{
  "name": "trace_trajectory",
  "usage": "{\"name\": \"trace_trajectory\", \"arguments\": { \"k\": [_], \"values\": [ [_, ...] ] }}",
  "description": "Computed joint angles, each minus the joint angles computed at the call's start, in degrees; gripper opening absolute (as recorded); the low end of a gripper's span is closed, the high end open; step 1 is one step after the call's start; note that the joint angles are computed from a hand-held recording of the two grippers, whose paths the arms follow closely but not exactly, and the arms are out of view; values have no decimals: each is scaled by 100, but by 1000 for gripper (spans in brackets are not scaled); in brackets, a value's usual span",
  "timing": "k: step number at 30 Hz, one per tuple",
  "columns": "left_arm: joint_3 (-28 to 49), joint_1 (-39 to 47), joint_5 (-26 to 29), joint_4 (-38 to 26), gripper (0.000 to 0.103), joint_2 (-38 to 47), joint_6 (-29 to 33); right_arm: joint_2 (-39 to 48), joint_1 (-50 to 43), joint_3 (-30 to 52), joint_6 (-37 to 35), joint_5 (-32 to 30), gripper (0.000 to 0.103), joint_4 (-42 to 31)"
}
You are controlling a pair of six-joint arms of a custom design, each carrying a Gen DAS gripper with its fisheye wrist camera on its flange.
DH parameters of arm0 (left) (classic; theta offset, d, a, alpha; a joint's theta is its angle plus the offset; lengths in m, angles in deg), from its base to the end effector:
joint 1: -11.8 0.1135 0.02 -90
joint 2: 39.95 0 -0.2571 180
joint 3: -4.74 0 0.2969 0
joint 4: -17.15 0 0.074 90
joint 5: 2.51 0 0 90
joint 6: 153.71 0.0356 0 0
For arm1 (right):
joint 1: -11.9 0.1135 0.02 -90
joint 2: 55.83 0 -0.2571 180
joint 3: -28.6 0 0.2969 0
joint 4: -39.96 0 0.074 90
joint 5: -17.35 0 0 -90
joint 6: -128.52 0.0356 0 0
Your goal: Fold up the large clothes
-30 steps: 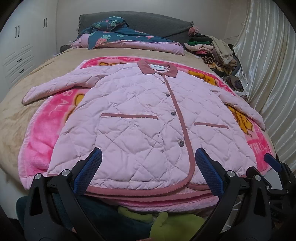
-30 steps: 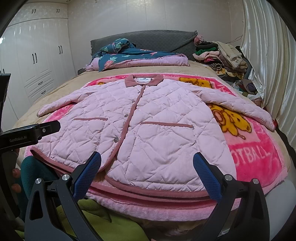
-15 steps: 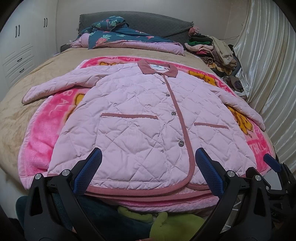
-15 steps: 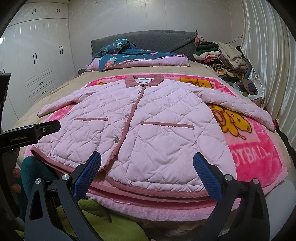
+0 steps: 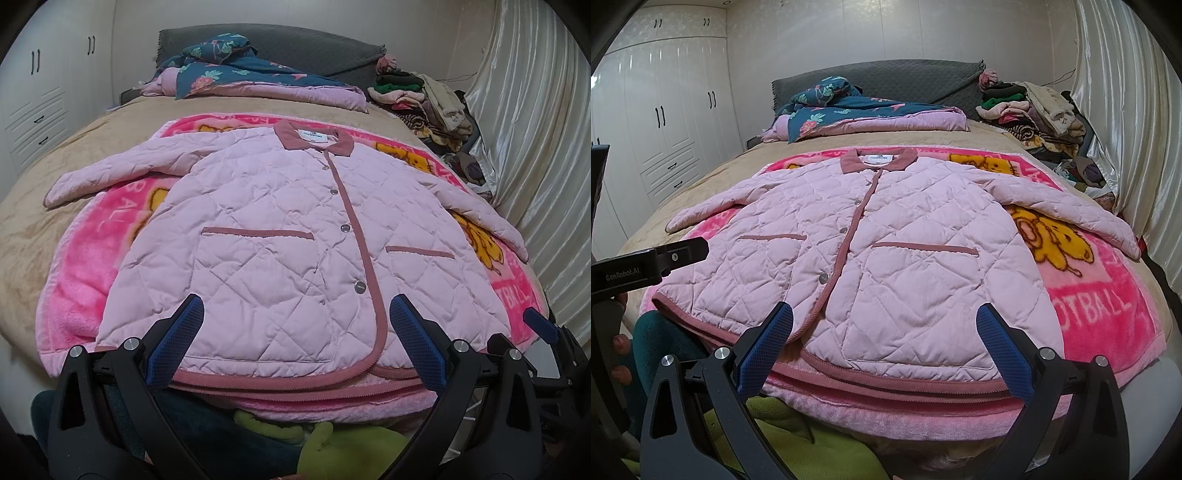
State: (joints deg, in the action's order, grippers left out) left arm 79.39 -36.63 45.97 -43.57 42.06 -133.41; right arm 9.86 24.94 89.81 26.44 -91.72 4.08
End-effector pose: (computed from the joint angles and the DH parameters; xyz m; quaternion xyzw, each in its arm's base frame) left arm 0.2275 -0.2210 0.2367 -0.2357 0.8898 0.0264 0.3899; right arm 0.2820 0.0773 0.2549 -0.2625 0.8585 0.1538 0.4127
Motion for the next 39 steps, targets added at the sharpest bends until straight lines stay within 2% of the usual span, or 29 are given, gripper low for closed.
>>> {"name": "trace_trajectory", "arguments": {
  "k": [15,24,28,39],
  "values": [
    [-3,-9,-14,-1,94,-1,-15,76,27,-54,-5,-14,99,85],
    [98,-17,11,-28,94,65,-32,432,64,149,-81,19,99,54],
    [164,106,100,-30,94,128,145,637,128,304,-76,69,99,72],
    [-283,799,426,612,94,-162,872,1290,294,871,22,147,99,130]
  ]
}}
